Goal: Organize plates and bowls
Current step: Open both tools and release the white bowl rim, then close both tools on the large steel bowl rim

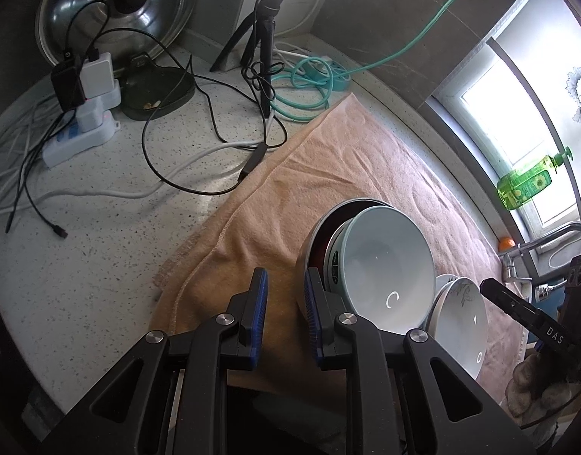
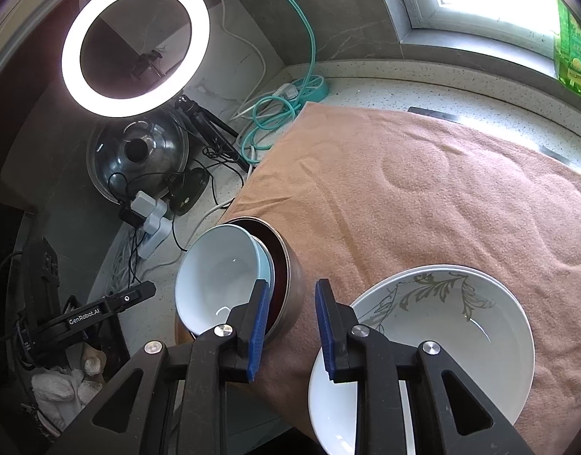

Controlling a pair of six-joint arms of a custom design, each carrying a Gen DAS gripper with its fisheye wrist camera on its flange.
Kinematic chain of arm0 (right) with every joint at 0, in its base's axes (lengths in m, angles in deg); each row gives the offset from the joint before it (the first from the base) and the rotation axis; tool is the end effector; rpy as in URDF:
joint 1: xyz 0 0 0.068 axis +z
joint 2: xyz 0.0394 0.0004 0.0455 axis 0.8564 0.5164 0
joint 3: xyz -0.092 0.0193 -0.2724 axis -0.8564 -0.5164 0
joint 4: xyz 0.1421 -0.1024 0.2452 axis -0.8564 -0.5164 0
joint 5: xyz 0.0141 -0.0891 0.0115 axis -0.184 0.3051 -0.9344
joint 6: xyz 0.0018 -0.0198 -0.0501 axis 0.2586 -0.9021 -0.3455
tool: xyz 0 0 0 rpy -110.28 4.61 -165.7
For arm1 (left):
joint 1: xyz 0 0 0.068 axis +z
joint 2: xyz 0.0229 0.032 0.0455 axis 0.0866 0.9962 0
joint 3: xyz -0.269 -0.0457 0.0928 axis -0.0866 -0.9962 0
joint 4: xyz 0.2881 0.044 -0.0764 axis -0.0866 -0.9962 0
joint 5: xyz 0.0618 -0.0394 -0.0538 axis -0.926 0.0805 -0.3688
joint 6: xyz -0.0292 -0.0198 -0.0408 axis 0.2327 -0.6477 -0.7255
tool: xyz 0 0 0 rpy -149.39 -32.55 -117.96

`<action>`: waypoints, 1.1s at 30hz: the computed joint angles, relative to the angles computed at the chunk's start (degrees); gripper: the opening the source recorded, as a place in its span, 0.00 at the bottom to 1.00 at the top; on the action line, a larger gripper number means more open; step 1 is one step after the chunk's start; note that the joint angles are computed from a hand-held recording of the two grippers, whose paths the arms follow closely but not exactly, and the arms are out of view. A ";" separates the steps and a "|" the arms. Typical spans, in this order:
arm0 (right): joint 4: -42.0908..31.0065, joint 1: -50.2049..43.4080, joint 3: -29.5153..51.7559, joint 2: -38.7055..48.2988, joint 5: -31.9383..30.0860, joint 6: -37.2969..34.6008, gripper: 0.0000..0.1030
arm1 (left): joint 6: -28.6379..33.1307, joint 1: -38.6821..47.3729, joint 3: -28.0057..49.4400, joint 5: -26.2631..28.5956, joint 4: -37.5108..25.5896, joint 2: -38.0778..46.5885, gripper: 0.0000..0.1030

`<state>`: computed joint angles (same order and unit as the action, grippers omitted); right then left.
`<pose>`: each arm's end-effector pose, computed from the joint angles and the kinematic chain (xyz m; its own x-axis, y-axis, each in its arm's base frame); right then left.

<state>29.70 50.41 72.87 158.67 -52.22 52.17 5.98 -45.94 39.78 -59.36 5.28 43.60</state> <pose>0.2604 -0.0167 0.1485 -0.8441 -0.2425 -0.4781 -0.4651 0.7749 0.4281 0.1437 -0.1570 0.1690 -0.7467 -0.5315 -0.4000 -0.4324 0.8448 -0.3152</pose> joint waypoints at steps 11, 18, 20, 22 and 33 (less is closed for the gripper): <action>0.91 1.78 -0.62 -1.16 0.93 2.19 0.22 | 7.82 5.27 -0.85 3.64 2.81 -0.75 0.17; 4.39 4.58 -1.65 -1.96 3.97 8.60 0.23 | 15.33 10.55 -3.02 10.00 8.48 0.20 0.18; 5.29 5.27 -2.00 -1.82 4.45 10.43 0.22 | 17.34 11.61 -3.16 11.43 9.34 1.01 0.18; 5.91 5.66 -2.29 -1.90 4.80 11.90 0.22 | 18.91 13.02 -3.62 13.17 10.19 1.04 0.17; 8.21 5.09 -3.04 -2.13 6.09 17.35 0.22 | 25.59 16.00 -4.04 17.71 11.49 1.72 0.18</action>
<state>37.91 55.50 69.83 156.54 -46.14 69.52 31.57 -29.94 35.74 -41.64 16.76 45.33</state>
